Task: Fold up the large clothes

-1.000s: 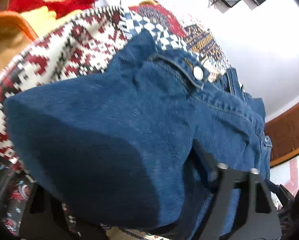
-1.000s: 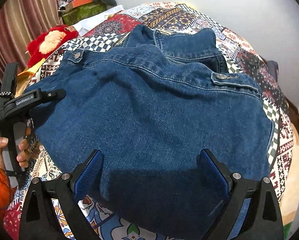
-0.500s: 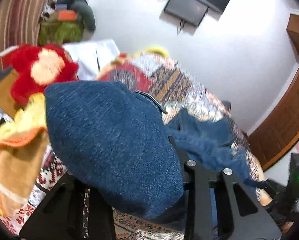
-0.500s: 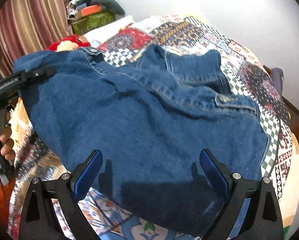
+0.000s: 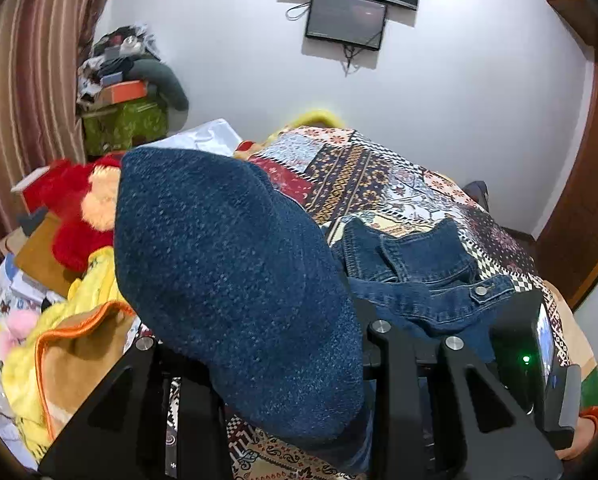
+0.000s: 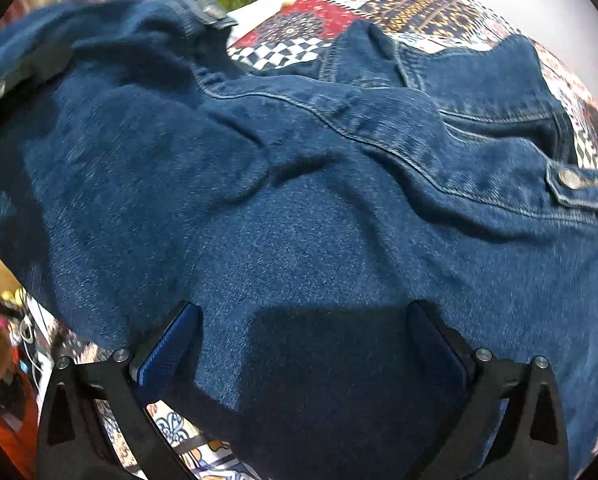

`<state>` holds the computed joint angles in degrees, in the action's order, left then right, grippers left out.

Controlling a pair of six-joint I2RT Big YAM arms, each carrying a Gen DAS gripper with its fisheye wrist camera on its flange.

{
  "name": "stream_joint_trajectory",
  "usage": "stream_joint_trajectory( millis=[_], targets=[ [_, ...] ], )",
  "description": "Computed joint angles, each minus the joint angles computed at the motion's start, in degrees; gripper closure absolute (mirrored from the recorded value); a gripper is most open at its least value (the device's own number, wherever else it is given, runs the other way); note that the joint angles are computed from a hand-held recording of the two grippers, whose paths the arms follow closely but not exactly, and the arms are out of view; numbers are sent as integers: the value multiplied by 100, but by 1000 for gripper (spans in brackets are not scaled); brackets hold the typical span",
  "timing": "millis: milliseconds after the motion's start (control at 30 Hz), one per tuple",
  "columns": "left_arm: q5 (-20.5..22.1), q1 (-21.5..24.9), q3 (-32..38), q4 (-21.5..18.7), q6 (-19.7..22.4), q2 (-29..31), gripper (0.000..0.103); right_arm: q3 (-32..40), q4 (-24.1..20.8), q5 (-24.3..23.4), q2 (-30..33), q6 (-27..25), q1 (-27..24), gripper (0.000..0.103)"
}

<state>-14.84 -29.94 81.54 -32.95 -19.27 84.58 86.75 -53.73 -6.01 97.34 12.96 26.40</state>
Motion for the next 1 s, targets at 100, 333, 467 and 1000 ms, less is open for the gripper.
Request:
stream_joint_trajectory(
  millis=[100,333,467,1000],
  targets=[
    [-26,-116,177,41,222,69,70,111,-353,-517,-47,59,-213,0],
    [-225,-609,760,134,815,311,70,-919,-94,-590,-1456,596,-897,0],
    [-109,-882,1209,144,878,572,71,-1545,-20,-392,-2356,925,-1265,0],
    [758,-2003,2265,-1018,1901,1810,71,-2666,-894,665,-4634,1160,-2281,0]
  ],
)
